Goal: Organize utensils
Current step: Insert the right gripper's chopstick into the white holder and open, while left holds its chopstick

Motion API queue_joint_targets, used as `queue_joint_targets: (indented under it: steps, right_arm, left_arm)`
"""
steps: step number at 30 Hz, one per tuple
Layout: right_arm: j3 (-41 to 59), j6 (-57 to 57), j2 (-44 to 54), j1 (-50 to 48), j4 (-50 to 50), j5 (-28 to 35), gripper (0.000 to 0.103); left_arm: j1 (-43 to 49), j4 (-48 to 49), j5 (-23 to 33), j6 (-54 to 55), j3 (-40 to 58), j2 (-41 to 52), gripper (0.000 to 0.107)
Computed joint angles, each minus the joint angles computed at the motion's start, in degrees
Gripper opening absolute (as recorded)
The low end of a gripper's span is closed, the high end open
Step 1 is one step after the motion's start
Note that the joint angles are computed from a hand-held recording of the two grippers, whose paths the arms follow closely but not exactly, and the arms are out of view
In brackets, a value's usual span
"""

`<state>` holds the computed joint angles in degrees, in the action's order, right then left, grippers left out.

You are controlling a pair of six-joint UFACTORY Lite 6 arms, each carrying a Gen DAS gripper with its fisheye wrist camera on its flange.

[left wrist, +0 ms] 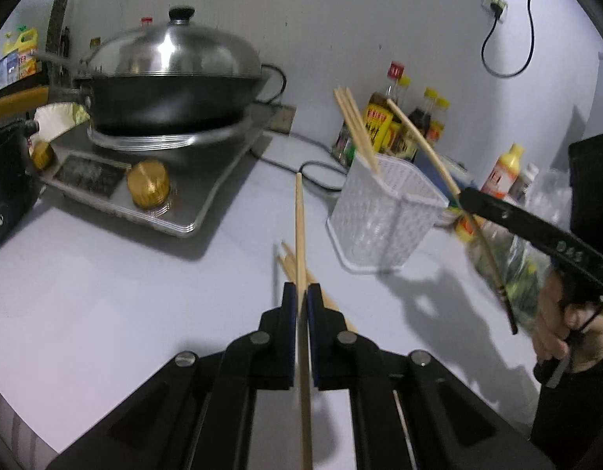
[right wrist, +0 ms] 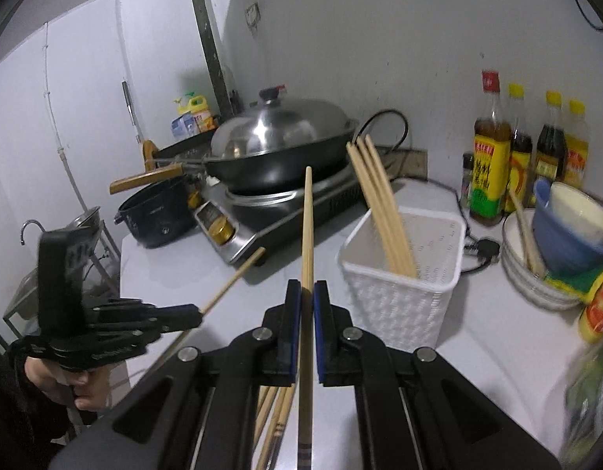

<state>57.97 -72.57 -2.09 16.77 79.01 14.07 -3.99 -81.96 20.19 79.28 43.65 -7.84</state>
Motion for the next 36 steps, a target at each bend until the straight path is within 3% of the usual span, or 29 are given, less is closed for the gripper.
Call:
queue_joint_targets:
  steps: [6, 14, 29, 32, 36]
  right_arm:
    - [9.1, 14.1, 4.7, -2.3, -16.6, 0.6, 0.006]
    - [28.6, 32.8, 17.8, -4.1, -39.0, 3.4, 0.006]
    - [76.3, 57.4, 51.5, -0.3, -69.3, 14.1, 0.006]
    - [81.2, 63.2, 55.9, 1.6, -78.7, 14.0, 0.006]
    - [76.6, 69.4, 54.9, 2.9, -88.3, 11.0, 0.006]
  left_arm:
    - [3.7, -0.9, 4.1, 1.5, 3.3, -0.4, 0.005]
    - [8.3, -2.9, 8.9, 4.0, 10.1, 3.0, 0.005]
    - [14.2, -6.2, 13.5, 7.5, 19.7, 12.2, 0.005]
    - [14.8, -6.9, 13.8, 7.9, 19.9, 12.9, 0.005]
    - [15.2, -8.1, 14.0, 8.7, 19.6, 13.3, 0.005]
